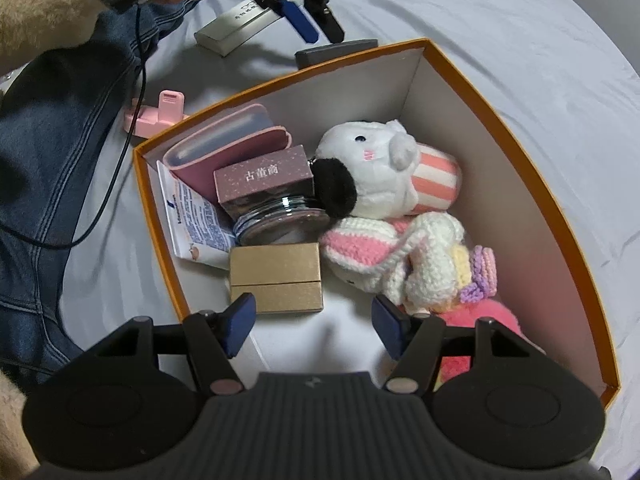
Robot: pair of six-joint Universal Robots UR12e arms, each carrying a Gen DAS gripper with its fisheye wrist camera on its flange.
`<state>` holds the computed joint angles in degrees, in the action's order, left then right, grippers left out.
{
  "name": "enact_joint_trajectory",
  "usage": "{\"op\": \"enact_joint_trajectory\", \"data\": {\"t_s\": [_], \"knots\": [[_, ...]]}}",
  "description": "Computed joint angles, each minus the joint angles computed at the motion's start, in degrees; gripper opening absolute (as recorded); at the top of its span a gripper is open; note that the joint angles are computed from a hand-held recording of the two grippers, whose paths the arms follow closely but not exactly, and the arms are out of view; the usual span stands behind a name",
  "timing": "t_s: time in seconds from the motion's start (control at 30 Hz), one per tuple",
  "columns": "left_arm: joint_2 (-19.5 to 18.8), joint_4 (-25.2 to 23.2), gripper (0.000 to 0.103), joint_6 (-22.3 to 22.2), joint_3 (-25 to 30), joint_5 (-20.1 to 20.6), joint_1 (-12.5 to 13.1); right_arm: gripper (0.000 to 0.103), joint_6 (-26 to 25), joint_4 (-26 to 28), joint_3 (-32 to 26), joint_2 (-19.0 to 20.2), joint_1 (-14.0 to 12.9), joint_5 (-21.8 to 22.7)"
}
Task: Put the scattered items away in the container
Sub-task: 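Open the right gripper to release the gold box beside the jar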
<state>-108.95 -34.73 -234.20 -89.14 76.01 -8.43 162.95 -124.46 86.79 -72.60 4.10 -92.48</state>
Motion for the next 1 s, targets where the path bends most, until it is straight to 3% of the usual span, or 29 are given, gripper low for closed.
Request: {"op": "enact_joint_trajectory", "data": {"t_s": [0.07,0.2,0.3,0.47,0.53,0.77,1.0], "knots": [[0.0,2.73,0.04,-3.88,-1.43,-1.46,0.44,0.067,0.63,0.0,-0.09,0.11,0.17,-0.82],[0.29,3.66,0.04,-9.77,-3.46,-0.59,0.43,0.067,1.27,0.35,-0.27,0.23,0.46,-2.21],[0.41,8.07,0.04,-14.29,-5.89,-3.14,0.81,0.067,1.85,0.35,-0.12,0.1,0.57,-2.75],[0.44,17.8,0.043,-21.32,-9.42,-2.17,0.69,0.067,2.53,0.46,-0.24,0.14,0.73,-3.55],[0.39,18.45,0.047,-19.42,-9.38,-1.96,0.57,0.067,2.52,0.44,-0.32,0.18,0.92,-3.98],[-0.58,13.65,0.058,-5.49,-7.08,-3.11,0.17,0.067,2.89,0.6,-0.57,0.32,1.24,-4.75],[-0.63,13.58,0.065,-2.24,-6.73,-5.03,0.32,0.067,4.27,0.88,-0.58,0.26,1.36,-5.1]]}}
